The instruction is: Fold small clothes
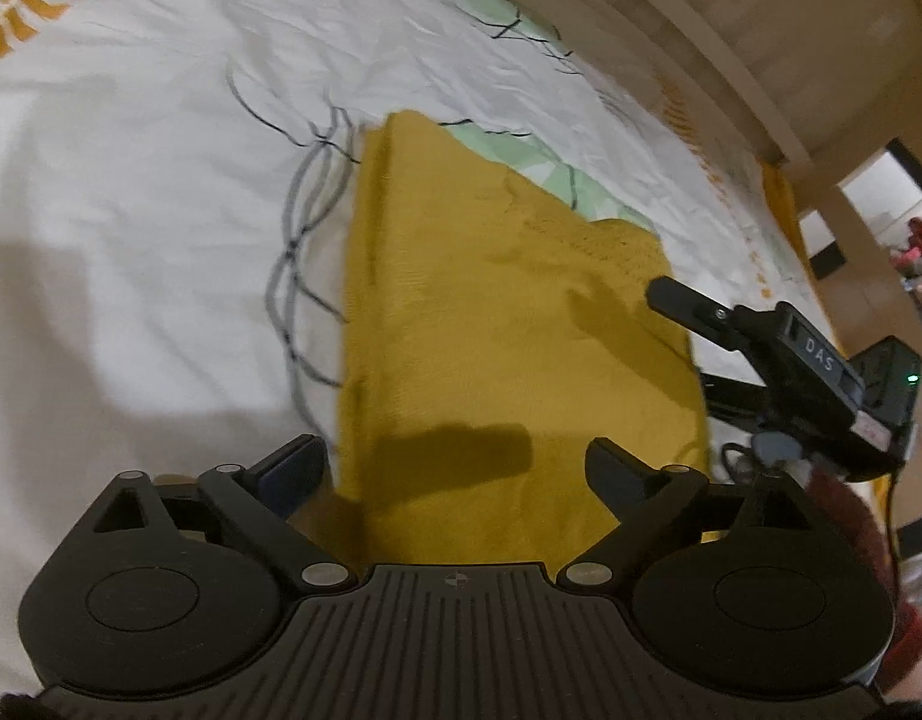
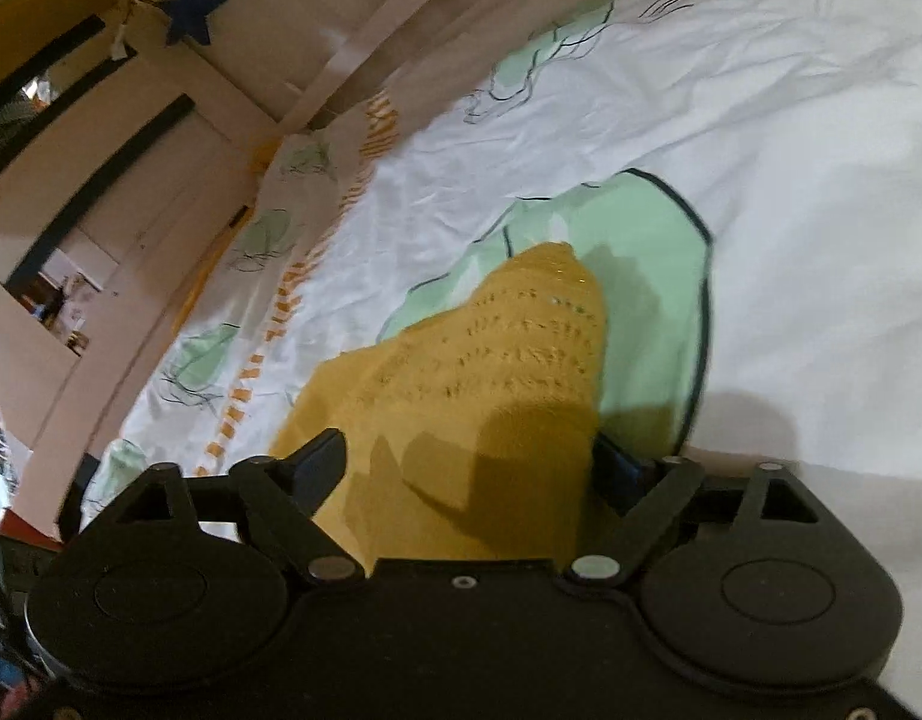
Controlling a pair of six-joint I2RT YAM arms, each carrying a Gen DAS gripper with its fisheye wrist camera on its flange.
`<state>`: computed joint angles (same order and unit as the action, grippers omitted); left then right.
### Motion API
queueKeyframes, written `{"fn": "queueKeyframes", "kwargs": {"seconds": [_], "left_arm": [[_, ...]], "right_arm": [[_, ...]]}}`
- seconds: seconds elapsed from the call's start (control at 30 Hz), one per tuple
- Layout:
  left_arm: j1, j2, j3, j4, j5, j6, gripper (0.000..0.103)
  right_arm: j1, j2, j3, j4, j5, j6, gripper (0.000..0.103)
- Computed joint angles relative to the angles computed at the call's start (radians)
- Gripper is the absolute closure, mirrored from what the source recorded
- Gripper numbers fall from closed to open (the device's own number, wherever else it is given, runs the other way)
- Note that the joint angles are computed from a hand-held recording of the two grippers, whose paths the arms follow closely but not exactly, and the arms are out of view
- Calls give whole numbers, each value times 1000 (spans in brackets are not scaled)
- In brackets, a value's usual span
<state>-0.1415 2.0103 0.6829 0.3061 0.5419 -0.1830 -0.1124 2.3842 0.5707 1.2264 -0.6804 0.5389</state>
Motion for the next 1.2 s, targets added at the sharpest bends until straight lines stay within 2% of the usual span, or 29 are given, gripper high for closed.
{"fn": "queueKeyframes", "kwargs": {"seconds": [0.07,0.23,0.33,0.37,0.4,0.43,0.47,0.5,0.6,0.87,1.07,1.2], "left_arm": [[-3,30,31,-16,57,-26,8],[-22,53,62,-33,66,-34,8],[4,57,41,-16,122,-35,9],[16,60,32,-8,148,-47,10],[28,66,30,-12,179,-58,14],[34,69,32,-19,194,-68,30],[36,79,46,-36,206,-77,46],[36,90,63,-67,212,-83,85],[39,101,75,-94,221,-91,87],[67,-32,-33,-143,315,-46,87],[66,-190,-176,-185,364,19,87],[55,-316,-289,-212,390,50,87]], "right_arm": [[-6,16,22,5,-25,16,11],[-14,40,69,-6,-65,26,11],[-24,55,77,15,-87,55,11],[-27,59,76,21,-92,59,11],[-26,54,77,7,-92,47,17],[-24,36,78,-41,-82,13,38],[-18,12,85,-115,-63,-25,50],[-15,-4,93,-179,-50,-46,57],[-30,-17,78,-179,-62,0,59],[-39,-203,-72,-270,-47,-34,62],[-83,-365,-287,-249,-88,-80,63],[-142,-538,-443,-312,-137,-164,63]]}}
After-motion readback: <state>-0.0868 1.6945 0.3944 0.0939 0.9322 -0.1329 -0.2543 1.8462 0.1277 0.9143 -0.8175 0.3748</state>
